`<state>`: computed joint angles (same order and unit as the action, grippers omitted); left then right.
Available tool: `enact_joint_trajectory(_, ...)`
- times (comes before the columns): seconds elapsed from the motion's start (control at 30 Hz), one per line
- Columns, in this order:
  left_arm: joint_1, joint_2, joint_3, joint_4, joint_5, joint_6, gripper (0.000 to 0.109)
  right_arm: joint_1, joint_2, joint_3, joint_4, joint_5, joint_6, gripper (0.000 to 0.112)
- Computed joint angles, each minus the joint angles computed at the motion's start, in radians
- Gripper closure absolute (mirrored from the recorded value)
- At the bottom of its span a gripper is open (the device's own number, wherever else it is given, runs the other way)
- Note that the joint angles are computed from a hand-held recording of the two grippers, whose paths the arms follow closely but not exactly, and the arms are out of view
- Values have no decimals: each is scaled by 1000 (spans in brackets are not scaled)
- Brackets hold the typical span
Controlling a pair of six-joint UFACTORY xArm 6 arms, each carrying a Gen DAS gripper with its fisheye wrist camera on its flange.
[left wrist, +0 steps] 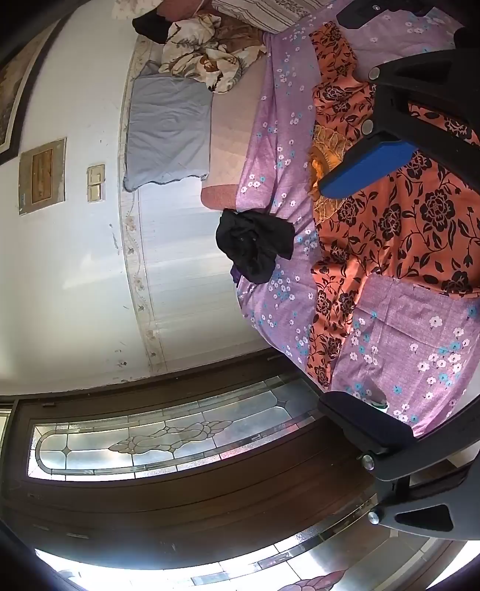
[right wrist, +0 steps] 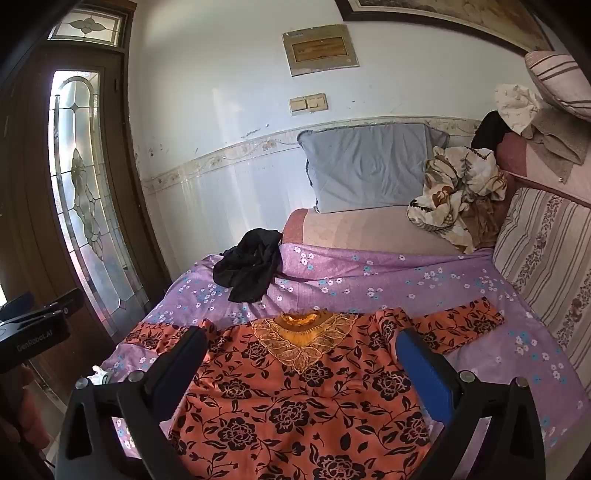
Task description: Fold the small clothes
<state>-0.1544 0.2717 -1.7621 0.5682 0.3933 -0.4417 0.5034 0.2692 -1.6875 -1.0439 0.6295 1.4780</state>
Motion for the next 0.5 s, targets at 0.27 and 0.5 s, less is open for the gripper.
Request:
enact_joint_trajectory(0.27, -10, 16, -20, 8, 22, -6, 6, -2, 14, -14, 13, 0, -6, 9)
enact_joint_trajectory(0.5, -4, 46, -42, -23, 30, 26, 6, -2, 35, -28, 25, 5, -4, 9)
